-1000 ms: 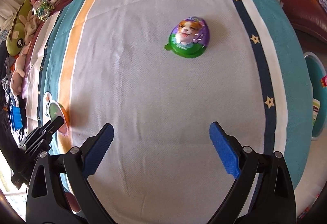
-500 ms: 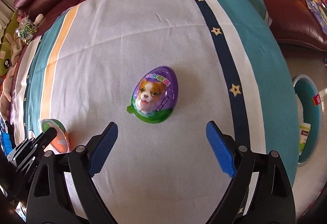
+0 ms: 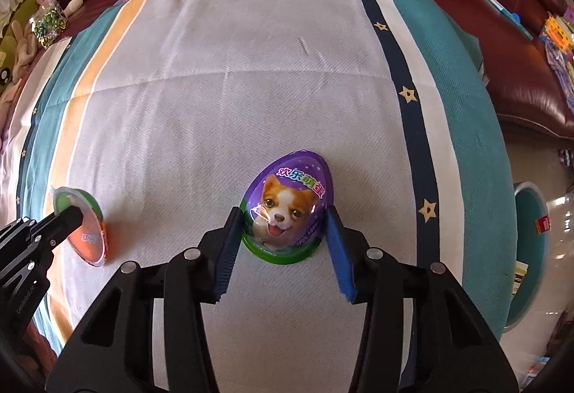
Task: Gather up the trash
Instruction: 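Grasp the clear plastic cup with the left tool while the right tool grasps the purple toy egg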
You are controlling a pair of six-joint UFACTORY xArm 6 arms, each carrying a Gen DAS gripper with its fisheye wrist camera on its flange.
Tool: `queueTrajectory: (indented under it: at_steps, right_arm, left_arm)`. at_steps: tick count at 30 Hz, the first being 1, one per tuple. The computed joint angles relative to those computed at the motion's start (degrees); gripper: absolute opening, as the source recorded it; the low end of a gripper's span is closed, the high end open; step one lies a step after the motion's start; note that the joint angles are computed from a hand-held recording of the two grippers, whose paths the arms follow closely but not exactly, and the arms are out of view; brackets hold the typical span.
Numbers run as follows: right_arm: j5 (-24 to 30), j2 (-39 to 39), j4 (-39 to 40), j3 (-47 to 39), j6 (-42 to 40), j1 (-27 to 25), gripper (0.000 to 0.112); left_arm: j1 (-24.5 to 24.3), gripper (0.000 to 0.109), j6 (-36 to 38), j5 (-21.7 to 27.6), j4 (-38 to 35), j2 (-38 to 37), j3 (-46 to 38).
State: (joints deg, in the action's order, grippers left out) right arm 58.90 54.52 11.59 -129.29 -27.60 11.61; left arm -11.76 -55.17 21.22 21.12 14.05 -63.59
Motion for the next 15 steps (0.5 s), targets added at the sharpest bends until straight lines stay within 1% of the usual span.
queueTrajectory:
  at_steps: [7,10,15]
  right_arm:
    - [-0.09,-5.34,6.4,5.23,-3.72,-3.1,0.044]
    - [-0.87,-8.82,8.89,9.13,-5.08,-4.91,0.044]
    - [-0.01,-10.96,12.22,9.81,-6.66,-8.74,0.045]
  left_arm:
    - [-2.33,0.005,0.71,1.84,-0.1,1.48,-3.45]
    - [-3.81,0.005,0.71,3.0,0.53,2.43,-5.87]
    - [-6.8,0.005,1.59,5.93,1.21,5.05,-11.8]
